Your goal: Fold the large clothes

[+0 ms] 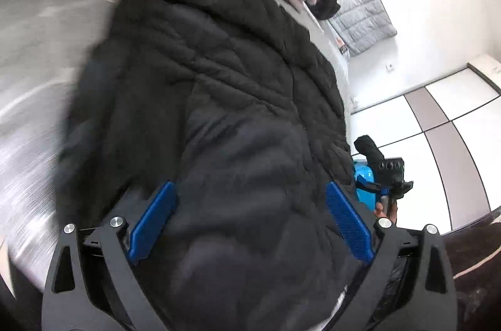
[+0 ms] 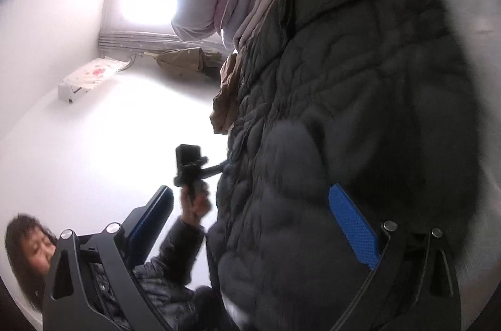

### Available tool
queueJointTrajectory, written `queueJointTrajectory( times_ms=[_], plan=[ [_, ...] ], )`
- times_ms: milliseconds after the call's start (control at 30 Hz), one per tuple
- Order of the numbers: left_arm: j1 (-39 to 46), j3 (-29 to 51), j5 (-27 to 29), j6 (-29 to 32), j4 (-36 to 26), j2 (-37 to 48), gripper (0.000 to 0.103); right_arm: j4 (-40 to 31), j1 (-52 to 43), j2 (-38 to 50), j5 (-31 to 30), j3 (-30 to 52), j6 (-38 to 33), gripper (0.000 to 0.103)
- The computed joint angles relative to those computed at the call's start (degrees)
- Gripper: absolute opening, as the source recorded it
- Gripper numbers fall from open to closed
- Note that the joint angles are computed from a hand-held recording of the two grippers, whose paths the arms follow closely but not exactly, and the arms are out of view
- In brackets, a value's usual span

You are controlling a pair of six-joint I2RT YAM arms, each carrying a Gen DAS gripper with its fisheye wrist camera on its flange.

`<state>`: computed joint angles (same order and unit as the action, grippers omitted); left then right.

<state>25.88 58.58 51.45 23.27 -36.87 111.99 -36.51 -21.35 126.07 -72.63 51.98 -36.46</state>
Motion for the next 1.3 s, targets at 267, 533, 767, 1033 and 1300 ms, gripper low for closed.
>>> queueJointTrajectory(
  times_ms=[267,533,767,1033,1300],
  plan=[
    [14.4,0.8,-9.0,8.2,-7.6,3.4,0.093,1.3,-13.2,0.7,17.1,-2.5,-0.3,0.096],
    [19.4,-0.2,-8.1,15.5,-11.0,11.7,0.093,-1.0,-9.7,11.9,16.0,0.0,-7.0,0.096],
    [16.0,-8.0,-10.0,20.2,-11.5,3.9,0.093,-5.8,-7.6,6.4,14.7,-5.0,-14.6,0.096],
    [16.9,-10.1,-13.2,12.6,-7.1,-0.3,0.014,14.8,-1.9,-5.1,21.1,-16.2,3.5,0.029],
    [14.2,-13.8,-10.8,9.3,-8.9,-13.6,0.008,21.4,-1.9,-27.4,18.6,-28.3,17.2,0.013]
  ],
)
